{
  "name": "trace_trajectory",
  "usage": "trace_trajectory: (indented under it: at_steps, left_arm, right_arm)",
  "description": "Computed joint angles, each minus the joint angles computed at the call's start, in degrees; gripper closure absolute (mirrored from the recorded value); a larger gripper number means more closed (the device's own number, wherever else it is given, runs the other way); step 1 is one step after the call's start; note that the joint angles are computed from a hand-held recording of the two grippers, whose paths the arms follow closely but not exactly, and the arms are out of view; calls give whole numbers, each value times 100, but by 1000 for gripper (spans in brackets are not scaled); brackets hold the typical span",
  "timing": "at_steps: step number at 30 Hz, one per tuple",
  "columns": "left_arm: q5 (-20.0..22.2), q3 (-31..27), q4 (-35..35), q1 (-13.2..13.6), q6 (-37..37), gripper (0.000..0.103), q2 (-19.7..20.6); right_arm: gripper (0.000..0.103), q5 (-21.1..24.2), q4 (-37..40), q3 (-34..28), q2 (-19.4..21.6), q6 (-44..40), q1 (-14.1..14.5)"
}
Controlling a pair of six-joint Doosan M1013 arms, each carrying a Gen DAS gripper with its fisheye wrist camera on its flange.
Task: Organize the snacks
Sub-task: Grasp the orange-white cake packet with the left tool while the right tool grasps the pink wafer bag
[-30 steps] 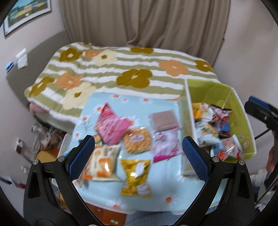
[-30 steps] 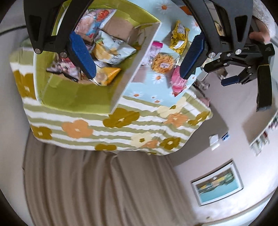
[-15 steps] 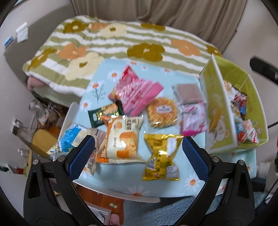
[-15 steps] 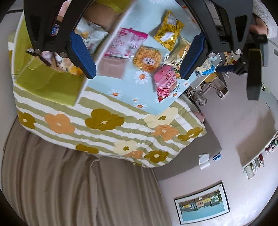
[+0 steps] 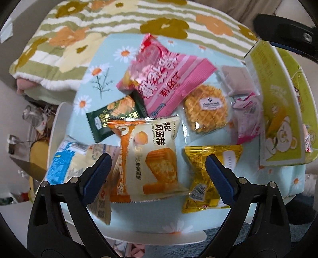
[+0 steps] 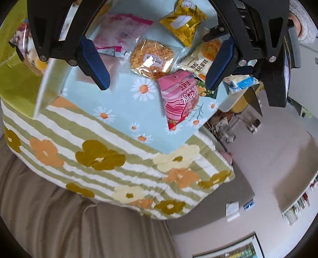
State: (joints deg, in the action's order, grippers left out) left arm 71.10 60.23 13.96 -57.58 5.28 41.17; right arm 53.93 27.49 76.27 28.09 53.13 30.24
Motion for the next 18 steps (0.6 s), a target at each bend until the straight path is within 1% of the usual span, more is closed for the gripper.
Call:
trace_trajectory:
  at_steps: [3,5,7,12,14,18]
  left_arm:
    - [-49,32,-141,38,90,11,46]
    - [-49,35,-217,52,113,14,71]
    - [-46,55,-269,71,108,15,81]
    - [-236,254,-395,130,3,23,19]
    - [-280,298,-427,139,18,28,12]
    - [-273,291,-437,157,89,32,46]
  right_arm:
    - [7,376,-12,-234,261,-33,49]
    - [7,531,-23,-341,381,-62,84]
    - [7,650,-24,-433,479,-74,114]
    - [7,950,22,-662,712,-20,143]
    - [7,1090,35,-771,820,15,147]
    - [7,1376,185,-954,989,99,129]
